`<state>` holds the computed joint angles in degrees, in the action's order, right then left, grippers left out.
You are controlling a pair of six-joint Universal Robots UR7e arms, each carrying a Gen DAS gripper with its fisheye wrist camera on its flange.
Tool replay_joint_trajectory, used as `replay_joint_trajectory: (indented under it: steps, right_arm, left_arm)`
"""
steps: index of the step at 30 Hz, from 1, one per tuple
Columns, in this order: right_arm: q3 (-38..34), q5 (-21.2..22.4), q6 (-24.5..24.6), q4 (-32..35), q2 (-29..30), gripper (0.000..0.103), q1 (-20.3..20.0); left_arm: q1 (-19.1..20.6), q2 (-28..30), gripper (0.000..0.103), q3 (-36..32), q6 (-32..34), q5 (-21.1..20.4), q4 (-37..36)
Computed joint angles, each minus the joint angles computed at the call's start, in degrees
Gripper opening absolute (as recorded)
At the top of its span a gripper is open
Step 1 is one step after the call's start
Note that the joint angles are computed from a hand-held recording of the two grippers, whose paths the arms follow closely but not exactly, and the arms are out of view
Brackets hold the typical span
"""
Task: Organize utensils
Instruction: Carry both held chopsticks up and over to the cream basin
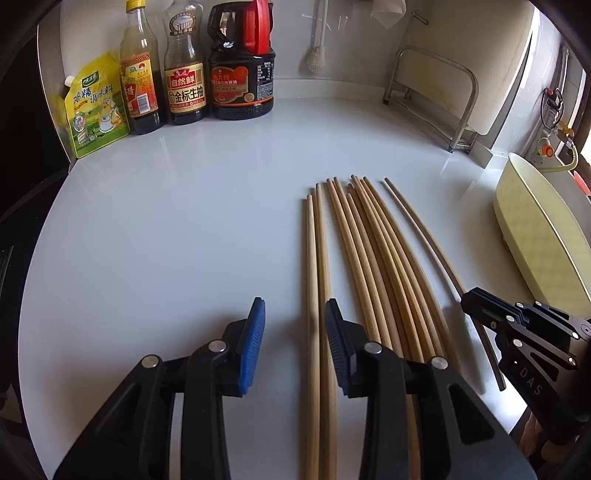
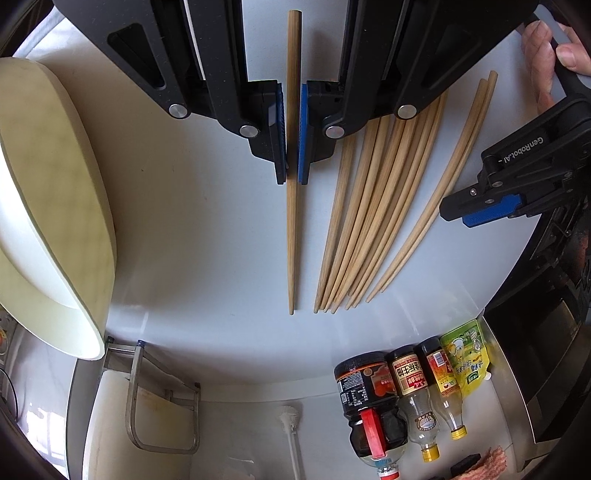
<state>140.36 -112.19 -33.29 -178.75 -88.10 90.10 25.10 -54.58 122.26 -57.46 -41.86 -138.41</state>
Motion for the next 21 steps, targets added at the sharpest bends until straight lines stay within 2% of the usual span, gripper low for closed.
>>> replay_joint_trajectory:
  steps: [11, 17, 19, 21]
  right_arm:
    - [-0.02, 0.0, -0.13, -0.15, 0.27, 0.006, -0.31]
    - [0.09, 0.01, -0.43, -0.5, 0.46, 0.006, -0.44]
    - [0.15, 0.11, -0.68, -0.8, 0.58, 0.006, -0.54]
    - [0.2, 0.29, -0.69, -0.81, 0.54, 0.006, -0.69]
  left_arm:
    - [0.62, 0.45, 0.035, -0.14, 0.79, -0.88, 1.08]
    - [0.08, 1.29, 0.034, -0.57, 0.49, 0.19, 2.58]
    - [0.05, 1.51, 0.008, -0.59, 1.28, 0.01, 1.62]
    - [0.21, 1.56, 0.007, -0.67, 1.82, -0.67, 0.77]
